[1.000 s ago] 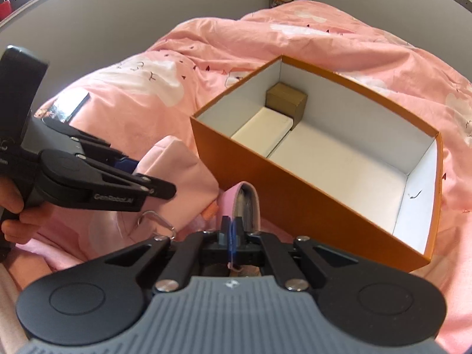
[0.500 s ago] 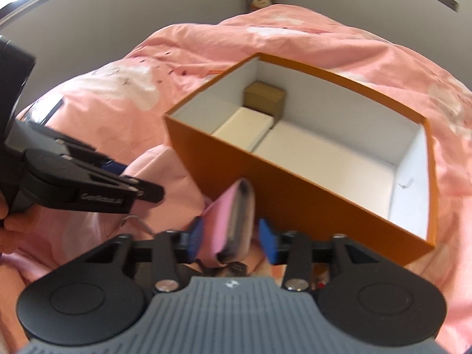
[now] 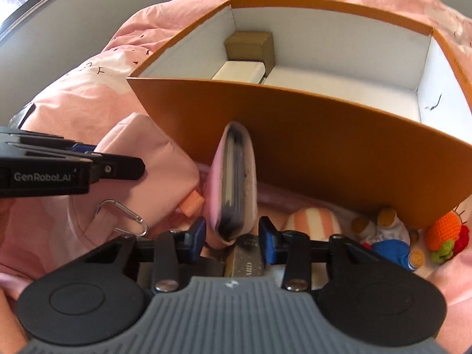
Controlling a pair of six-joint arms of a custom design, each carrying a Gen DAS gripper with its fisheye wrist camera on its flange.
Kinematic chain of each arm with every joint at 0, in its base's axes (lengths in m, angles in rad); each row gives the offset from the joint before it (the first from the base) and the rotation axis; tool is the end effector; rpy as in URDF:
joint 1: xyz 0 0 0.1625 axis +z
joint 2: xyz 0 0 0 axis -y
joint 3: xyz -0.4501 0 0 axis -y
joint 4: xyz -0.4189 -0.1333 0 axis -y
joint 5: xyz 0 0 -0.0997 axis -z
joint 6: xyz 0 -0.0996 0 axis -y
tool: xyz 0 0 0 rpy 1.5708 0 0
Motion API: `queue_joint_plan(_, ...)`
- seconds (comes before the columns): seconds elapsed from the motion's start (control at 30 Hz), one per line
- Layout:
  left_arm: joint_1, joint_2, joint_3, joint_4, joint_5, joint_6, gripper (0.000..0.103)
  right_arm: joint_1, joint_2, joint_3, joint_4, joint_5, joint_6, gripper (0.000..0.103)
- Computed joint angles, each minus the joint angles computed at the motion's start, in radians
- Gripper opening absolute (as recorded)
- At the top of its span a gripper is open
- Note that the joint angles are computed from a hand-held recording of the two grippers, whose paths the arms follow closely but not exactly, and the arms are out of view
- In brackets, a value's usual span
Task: Organize objects
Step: 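Lift the pink wallet toward the orange box with the right gripper while the left holds the pouch, then lower the pink wallet into the orange box, open right gripper while left carries pouch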
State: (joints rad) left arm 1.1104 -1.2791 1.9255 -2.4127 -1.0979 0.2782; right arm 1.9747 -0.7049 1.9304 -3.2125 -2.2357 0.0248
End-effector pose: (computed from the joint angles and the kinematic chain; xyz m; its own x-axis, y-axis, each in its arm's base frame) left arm -0.0971 -0.5980 0.2737 -0.6850 0.5455 -0.4830 0.6489 0.7582 -0.0641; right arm 0.3048 -0.5304 0.0286 -0.8303 -0.0590 0.5541 -0.3390 0.8428 -0.4182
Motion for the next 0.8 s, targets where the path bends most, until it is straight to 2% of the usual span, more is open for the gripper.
queue_joint_plan(0.07,0.000,-0.002,0.002,-0.003,-0.001,0.003,0.031,0.000,0.000,0.002,-0.017,0.012,-0.013,0.028)
queue_joint_plan(0.23,-0.003,-0.022,0.006,-0.002,-0.021,0.014,0.031,0.018,-0.006,0.010,-0.045,0.009,-0.030,0.020)
queue_joint_plan(0.33,-0.009,-0.039,0.010,-0.001,-0.039,0.023,0.031,0.041,-0.008,0.008,-0.069,-0.019,-0.064,0.020)
queue_joint_plan(0.6,-0.024,-0.072,0.010,-0.010,-0.120,0.044,0.031,0.089,-0.055,0.018,-0.125,-0.039,-0.155,0.019)
queue_joint_plan(0.8,-0.027,-0.082,-0.010,-0.001,-0.189,0.031,0.031,0.105,-0.114,0.021,-0.127,-0.021,-0.142,0.018)
